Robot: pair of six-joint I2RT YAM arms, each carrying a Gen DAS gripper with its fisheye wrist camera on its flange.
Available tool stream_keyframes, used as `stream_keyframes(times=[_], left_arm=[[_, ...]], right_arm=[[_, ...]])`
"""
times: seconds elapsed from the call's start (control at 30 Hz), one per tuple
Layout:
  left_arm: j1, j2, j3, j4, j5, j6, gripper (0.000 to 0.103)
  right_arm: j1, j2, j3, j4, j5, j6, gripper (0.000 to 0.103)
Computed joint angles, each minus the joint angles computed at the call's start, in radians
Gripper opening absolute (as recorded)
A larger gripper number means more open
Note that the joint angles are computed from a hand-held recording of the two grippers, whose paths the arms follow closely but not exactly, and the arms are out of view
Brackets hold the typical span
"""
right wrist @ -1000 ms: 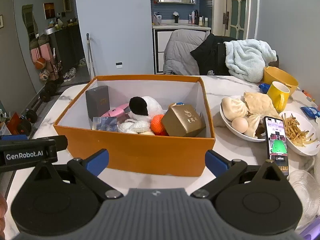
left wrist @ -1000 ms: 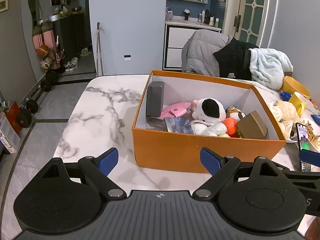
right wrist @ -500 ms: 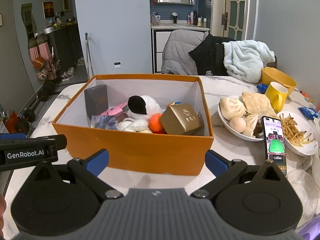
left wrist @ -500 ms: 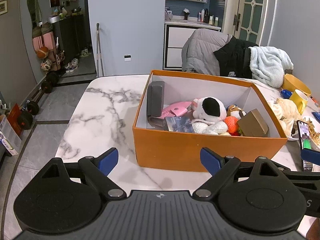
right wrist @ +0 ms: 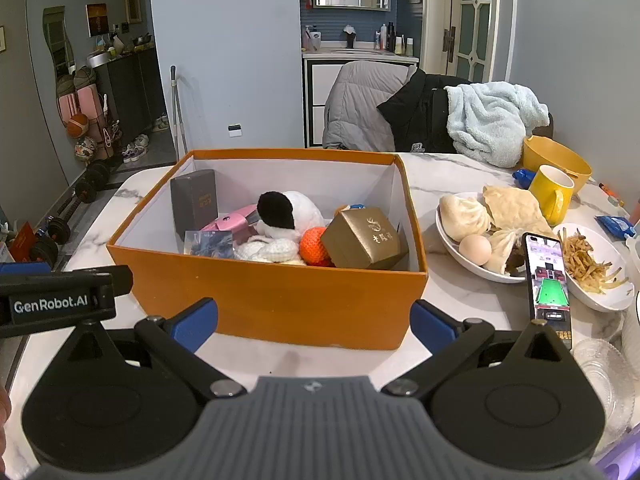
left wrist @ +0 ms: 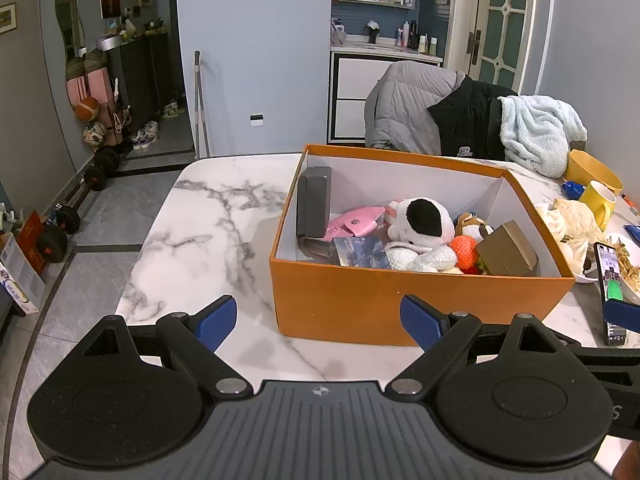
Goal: Organize objects
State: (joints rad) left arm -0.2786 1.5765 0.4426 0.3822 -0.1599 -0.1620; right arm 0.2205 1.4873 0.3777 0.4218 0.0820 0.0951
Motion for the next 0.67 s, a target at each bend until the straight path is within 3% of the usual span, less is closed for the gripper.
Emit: stream_keyframes(times=[0.1, 0.23, 0.67], left_arm=[[0.01, -0.012, -0.009, 0.009, 0.041, 0.004, 0.103], [-0.024, -0.023, -0.017, 0.016, 0.002, 0.022, 0.103], [-0.012, -0.042, -0.026, 0.018, 0.025, 0.024, 0.103]], right_arm=[[0.007, 0.0, 0.001, -0.007, -0.001, -0.012, 0.102], [0.028, -0.017, -0.015, 0.005, 0.008, 0.001, 0.102], [0.033, -0.038, -0.014, -0.02, 0.017, 0.002, 0.102]])
